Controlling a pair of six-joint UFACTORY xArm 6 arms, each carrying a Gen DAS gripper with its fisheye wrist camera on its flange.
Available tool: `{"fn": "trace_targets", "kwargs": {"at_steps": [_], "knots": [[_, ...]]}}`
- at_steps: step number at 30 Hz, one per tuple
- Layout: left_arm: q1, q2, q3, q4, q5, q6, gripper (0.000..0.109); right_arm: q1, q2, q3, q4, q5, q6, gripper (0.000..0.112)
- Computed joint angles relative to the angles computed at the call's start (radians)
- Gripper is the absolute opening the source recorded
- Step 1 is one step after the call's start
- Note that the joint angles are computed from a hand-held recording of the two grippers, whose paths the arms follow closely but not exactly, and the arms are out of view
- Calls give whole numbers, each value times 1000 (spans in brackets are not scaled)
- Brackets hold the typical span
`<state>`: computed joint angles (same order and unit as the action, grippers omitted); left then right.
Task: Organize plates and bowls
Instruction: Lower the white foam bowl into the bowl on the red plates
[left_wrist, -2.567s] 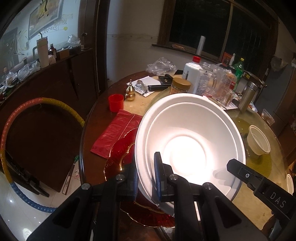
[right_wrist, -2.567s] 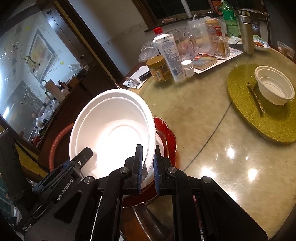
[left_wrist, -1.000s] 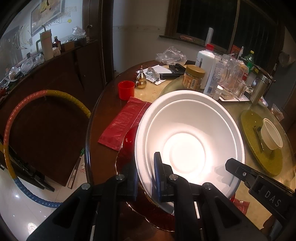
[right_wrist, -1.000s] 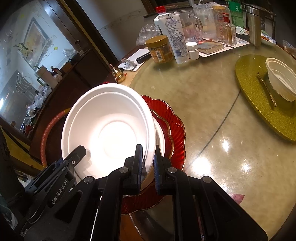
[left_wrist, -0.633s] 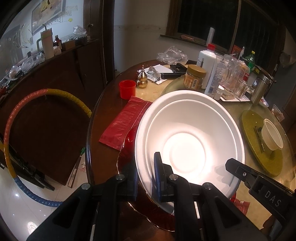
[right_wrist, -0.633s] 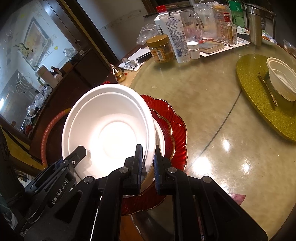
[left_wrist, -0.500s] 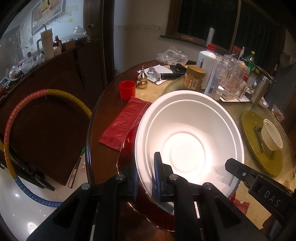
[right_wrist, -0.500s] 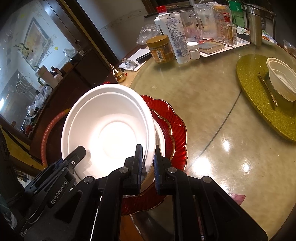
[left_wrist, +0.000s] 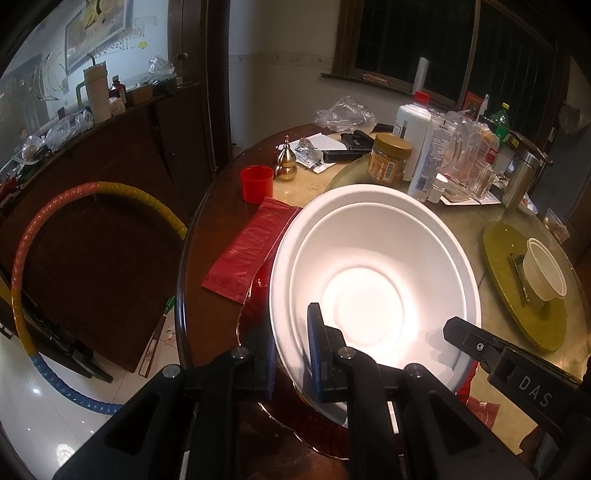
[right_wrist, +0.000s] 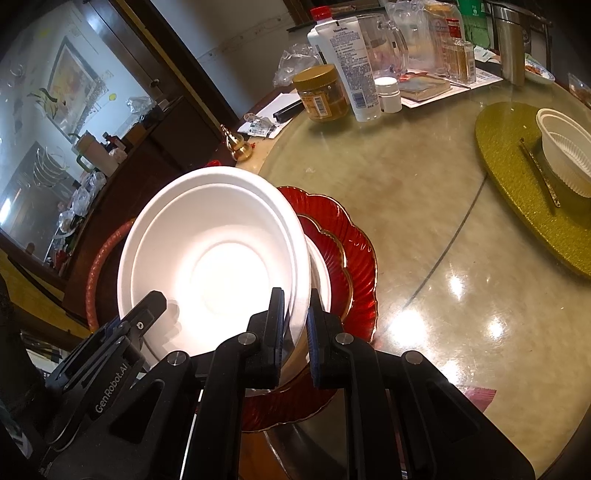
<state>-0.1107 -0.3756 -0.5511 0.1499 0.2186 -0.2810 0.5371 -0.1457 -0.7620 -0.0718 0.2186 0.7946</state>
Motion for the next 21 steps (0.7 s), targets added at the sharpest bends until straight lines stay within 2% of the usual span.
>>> {"fn": "trace_targets", "kwargs": {"at_steps": [6, 21], "knots": [[-1, -8, 3, -9, 6, 1, 14, 1, 1, 3, 31, -7, -24, 11], [2, -38, 13, 52, 17, -60, 14, -16, -49, 48, -3, -18, 18, 12]]}}
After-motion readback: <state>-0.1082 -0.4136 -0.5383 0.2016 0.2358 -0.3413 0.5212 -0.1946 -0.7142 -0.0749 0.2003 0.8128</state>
